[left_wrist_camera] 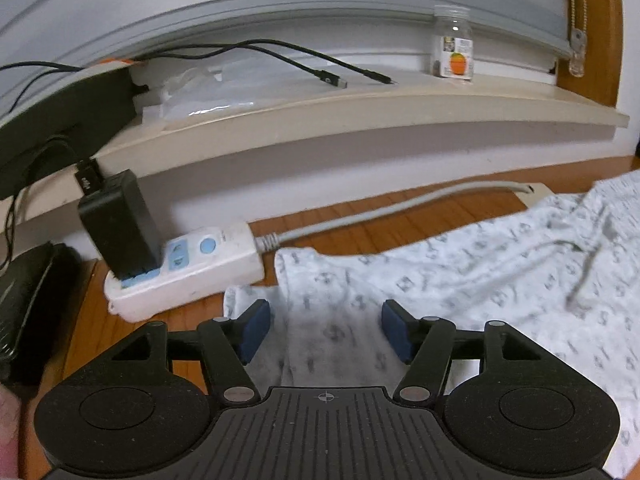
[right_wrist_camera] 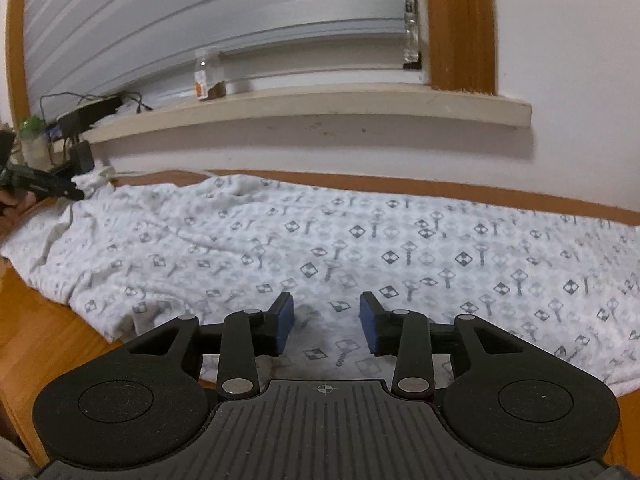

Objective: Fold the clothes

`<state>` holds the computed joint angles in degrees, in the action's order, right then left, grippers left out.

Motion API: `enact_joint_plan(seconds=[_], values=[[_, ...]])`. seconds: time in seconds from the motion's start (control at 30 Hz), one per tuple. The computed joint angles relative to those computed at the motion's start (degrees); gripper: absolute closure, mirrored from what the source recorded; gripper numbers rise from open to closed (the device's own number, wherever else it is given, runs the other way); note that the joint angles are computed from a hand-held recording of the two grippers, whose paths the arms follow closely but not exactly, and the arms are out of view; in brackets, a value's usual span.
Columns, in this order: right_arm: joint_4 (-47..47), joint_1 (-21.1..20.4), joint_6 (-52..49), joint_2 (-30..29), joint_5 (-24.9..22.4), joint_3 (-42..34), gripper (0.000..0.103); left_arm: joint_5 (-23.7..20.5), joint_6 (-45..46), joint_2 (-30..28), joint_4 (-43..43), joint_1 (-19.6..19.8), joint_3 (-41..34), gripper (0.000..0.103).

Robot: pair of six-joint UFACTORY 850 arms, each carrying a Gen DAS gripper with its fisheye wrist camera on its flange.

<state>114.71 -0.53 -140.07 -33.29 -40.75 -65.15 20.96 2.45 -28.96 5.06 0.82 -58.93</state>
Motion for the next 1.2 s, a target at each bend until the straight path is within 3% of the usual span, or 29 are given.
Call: enact_joint_plan(seconds=[0.1,0.17,0.2,0.23,0.33,0.43,0.47,0.57,0.67,0.77,0.83,1.2], values=[[-0.74,0.0,0.9,-0.13,0.2,-0.2,0.064,-1.17,-6.61,-1.65,5.35,0.37,-2.71,0.041],[-1.24,0.03,1.47,-0.22,0.29,-0.35,0.062,-2.03,-7.59,-2.82,5.13,0.32,-4.05,0.058],[-1.55,-0.02,1.83,-0.26,0.23,-0.42,0.06,-2.04,-6.45,-3.12,3.53,0.22,-4.26,0.078],[-1.84,-0.07,2.19,-0.29,0.17,-0.48,0.06,-0.99,-3.66,-2.89,0.67,0.03,-3.62,0.091],[-2.3,-0.24,2.94,-0.38,-0.14,-0.56,0.059,5.51,-0.12,-0.14,-3.57,-0.37,0.64,0.096],[-2.3,-0.25,3.1,-0.31,-0.23,-0.48,0.059,14.35,-3.16,5.62,-4.2,0.23,7.31,0.096],[-2.19,-0.22,3.02,-0.27,-0.22,-0.42,0.059,14.84,-4.32,7.15,-4.88,0.67,8.5,0.096],[-1.93,-0.16,2.69,-0.19,-0.23,-0.27,0.059,12.75,2.0,7.9,-13.86,0.97,8.39,0.093],[-1.65,-0.21,2.58,-0.17,-0.45,-0.13,0.059,6.36,11.57,4.25,-20.92,0.88,4.85,0.086],[0.03,-0.25,1.39,0.05,-0.65,0.38,0.059,7.71,10.56,4.65,-20.79,0.83,6.83,0.076],[1.18,-0.29,0.39,0.23,-0.93,0.8,0.059,9.37,7.69,5.96,-18.38,1.02,9.27,0.06],[2.57,-0.68,-0.69,0.25,-2.93,1.32,0.058,14.51,-1.9,18.0,-8.33,0.43,27.31,0.06]])
